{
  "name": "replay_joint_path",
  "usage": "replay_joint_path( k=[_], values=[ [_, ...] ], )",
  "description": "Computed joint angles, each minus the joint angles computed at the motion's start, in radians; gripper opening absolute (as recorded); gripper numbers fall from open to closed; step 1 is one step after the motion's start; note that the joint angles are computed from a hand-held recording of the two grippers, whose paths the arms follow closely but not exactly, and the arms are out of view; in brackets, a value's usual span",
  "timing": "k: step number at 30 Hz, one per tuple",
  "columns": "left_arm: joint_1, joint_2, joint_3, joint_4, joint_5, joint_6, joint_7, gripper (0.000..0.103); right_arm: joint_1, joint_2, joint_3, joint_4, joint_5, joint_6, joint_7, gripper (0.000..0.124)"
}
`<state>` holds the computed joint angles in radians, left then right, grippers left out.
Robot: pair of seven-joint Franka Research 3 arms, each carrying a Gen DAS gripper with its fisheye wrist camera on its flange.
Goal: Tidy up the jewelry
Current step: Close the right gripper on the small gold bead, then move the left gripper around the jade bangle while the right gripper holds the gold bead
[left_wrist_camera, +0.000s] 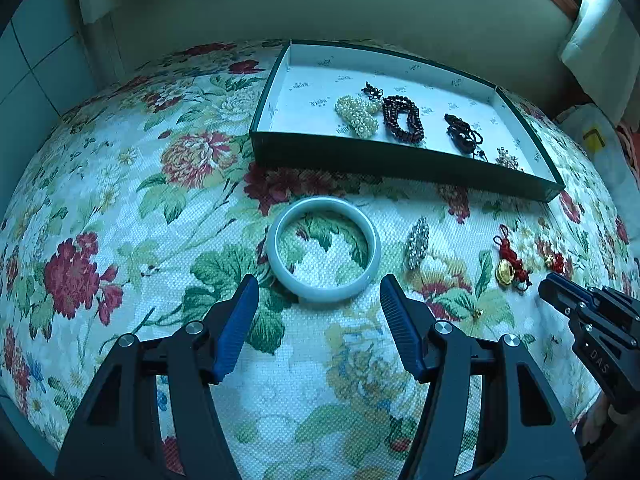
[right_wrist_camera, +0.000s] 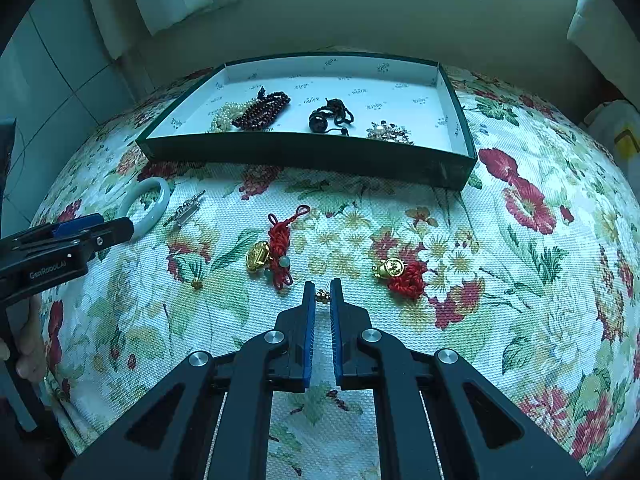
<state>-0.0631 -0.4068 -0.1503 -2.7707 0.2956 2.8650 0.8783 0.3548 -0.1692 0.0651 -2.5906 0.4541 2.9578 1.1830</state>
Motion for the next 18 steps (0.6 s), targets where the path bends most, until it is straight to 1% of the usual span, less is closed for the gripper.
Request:
replay_joint_path(
  k=[2,7,10,11,15,18],
  values=[
    [0.013,0.014,-0.01,0.013,0.013,0.004,-0.012,0.069,0.003,-0.002,-0.002,-0.001,0.004,0.001,-0.007,0.007],
    [0.044,0.07,-0.027,0.052,0.059,0.017,-0.034,0.07,0.013,-0.002,-0.013,0.002,0.033,-0.004,-0.035,0.007],
    [0.049,0.105,-0.024,0.074,0.077,0.018,-0.04,0.071,0.015,0.0,-0.017,0.005,0.052,-0.007,-0.05,0.007],
    [0.05,0.111,-0.023,0.077,0.083,0.022,-0.043,0.073,0.014,0.0,-0.016,0.006,0.055,-0.008,-0.052,0.007],
    [0.06,0.143,-0.029,0.097,0.118,0.022,-0.059,0.076,0.013,0.003,-0.017,0.01,0.071,-0.011,-0.064,0.007],
    [0.08,0.155,-0.044,0.104,0.172,0.029,-0.093,0.079,0.013,0.006,-0.017,0.013,0.082,-0.013,-0.073,0.007]
  ],
)
